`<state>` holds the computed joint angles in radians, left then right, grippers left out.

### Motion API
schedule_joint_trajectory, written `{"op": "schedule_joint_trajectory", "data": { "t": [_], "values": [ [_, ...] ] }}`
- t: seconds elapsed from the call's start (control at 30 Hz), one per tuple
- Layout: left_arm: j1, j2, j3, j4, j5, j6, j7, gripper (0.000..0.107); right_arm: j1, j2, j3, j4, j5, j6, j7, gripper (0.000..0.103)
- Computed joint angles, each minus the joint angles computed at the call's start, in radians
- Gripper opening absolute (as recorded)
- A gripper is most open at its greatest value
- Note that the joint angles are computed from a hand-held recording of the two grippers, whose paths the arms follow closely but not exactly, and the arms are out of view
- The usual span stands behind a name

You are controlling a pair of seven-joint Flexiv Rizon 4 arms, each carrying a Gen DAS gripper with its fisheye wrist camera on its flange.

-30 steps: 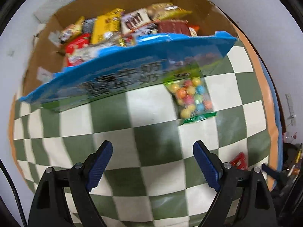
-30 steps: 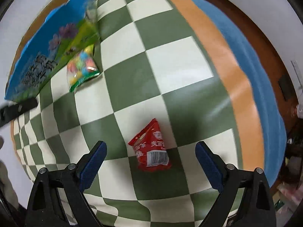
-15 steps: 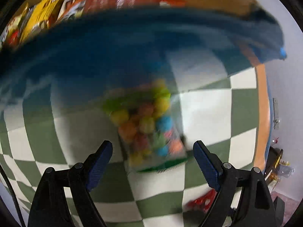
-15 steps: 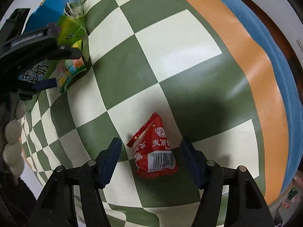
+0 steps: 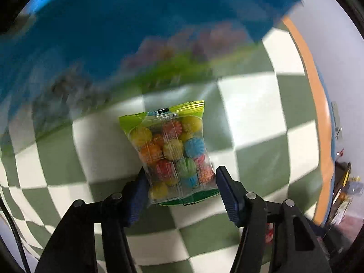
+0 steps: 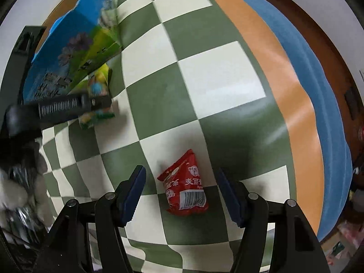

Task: Organize snacks
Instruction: 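Grasp the candy bag with the left tool while the right tool grasps the red small pack, then carry both packets into the box and open both tools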

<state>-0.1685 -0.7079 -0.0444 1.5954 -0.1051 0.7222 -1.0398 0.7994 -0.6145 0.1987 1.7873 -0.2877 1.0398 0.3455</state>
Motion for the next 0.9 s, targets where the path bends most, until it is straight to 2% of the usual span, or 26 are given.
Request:
{"op": "schedule_joint_trajectory", "data": {
  "t": [0.23, 0.33, 0.37, 0.47, 0.5, 0.57, 0.63, 0.73, 0.8, 0.83, 0.87, 0.9],
  "values": [
    [0.061, 0.063, 0.017, 0.115, -0.006, -0.036, 0.059, 0.057, -0.068, -0.072, 0.092, -0.130, 0.082, -0.127, -0.270, 0.068],
    [0.087, 0.085, 0.029, 0.147, -0.016, -0.068, 0.065, 0.057, -0.077, -0.111, 0.106, -0.174, 0.132, -0.146, -0.354, 0.067],
    [0.092, 0.088, 0.038, 0.149, -0.013, -0.093, 0.056, 0.057, -0.074, -0.120, 0.104, -0.181, 0.146, -0.145, -0.366, 0.062],
    [0.094, 0.081, 0.042, 0.130, -0.002, -0.143, 0.046, 0.058, -0.056, -0.129, 0.076, -0.163, 0.175, -0.080, -0.339, 0.046],
    [0.087, 0.078, 0.042, 0.120, 0.011, -0.151, 0.047, 0.058, -0.048, -0.131, 0.065, -0.156, 0.181, -0.050, -0.319, 0.046],
    [0.078, 0.067, 0.039, 0.092, 0.027, -0.165, 0.048, 0.059, -0.044, -0.129, 0.050, -0.116, 0.203, 0.081, -0.281, 0.041],
    [0.079, 0.052, 0.036, 0.065, 0.024, -0.183, 0.047, 0.063, -0.048, -0.121, 0.047, -0.068, 0.226, 0.204, -0.255, 0.041],
    [0.067, 0.032, 0.039, 0.046, 0.027, -0.207, 0.016, 0.064, -0.075, -0.127, 0.075, -0.061, 0.239, 0.252, -0.269, 0.042],
    [0.066, 0.004, 0.040, 0.011, 0.019, -0.237, -0.014, 0.066, -0.080, -0.115, 0.079, -0.050, 0.238, 0.249, -0.273, 0.050],
    [0.069, -0.006, 0.039, 0.001, 0.009, -0.245, -0.028, 0.067, -0.079, -0.107, 0.076, -0.043, 0.235, 0.247, -0.273, 0.061],
    [0.070, -0.008, 0.037, 0.000, 0.003, -0.243, -0.037, 0.067, -0.075, -0.096, 0.071, -0.031, 0.232, 0.248, -0.269, 0.065],
    [0.070, -0.011, 0.036, -0.001, -0.001, -0.240, -0.047, 0.067, -0.073, -0.089, 0.070, -0.023, 0.231, 0.249, -0.267, 0.065]
  ]
}}
